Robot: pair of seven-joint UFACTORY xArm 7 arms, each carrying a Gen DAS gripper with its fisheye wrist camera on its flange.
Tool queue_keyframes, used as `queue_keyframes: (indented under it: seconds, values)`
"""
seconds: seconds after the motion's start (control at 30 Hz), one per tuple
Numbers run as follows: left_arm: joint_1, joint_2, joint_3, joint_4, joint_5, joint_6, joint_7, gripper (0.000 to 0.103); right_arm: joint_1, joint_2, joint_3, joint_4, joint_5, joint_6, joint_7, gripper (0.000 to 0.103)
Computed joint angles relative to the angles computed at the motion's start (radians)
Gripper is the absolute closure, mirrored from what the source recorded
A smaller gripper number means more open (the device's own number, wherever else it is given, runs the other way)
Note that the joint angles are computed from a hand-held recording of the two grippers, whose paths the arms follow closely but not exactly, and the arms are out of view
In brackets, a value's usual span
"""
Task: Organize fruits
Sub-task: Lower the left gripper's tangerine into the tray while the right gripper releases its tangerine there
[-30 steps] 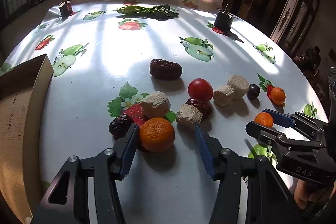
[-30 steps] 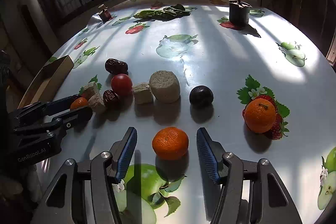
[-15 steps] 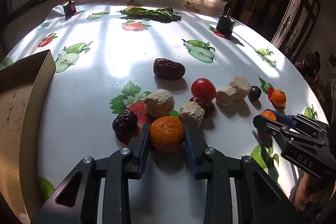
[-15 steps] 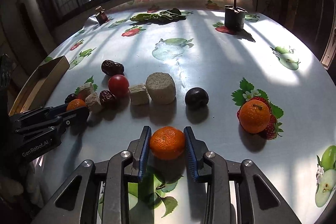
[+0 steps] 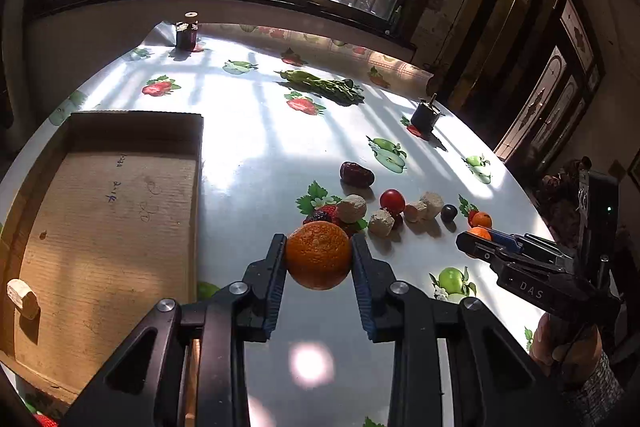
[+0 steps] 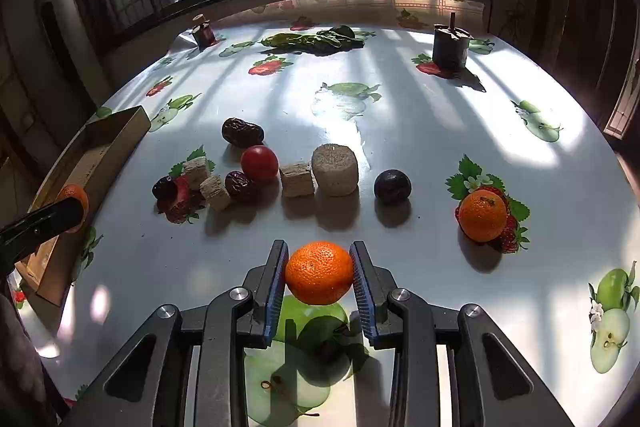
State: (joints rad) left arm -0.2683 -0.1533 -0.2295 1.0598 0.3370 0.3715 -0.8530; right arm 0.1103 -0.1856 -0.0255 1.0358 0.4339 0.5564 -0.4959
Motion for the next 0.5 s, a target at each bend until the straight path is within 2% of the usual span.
queue_keyframes:
  seconds: [0.13,0.27,0.37,0.5]
  values:
    - [0.081,-0.123,0.028,-0.068,0.039,0.139,-0.020,0.072,0.075,-0.047,0.037,0.048,0.043,0.025,-0.038,0.069]
    - [0.147,-0.165,0.071,-0.111,0.007,0.256,0.020,0.072,0.160,0.004,0.084,0.134,0.084,0.077,-0.050,0.069]
    - [0.183,-0.175,0.100,-0.146,-0.021,0.291,0.051,0.072,0.203,0.072,0.136,0.178,0.071,0.081,-0.029,0.069]
    - [0.205,-0.169,0.127,-0.167,-0.075,0.308,0.105,0.072,0.240,0.199,0.189,0.265,0.037,0.134,0.034,0.068]
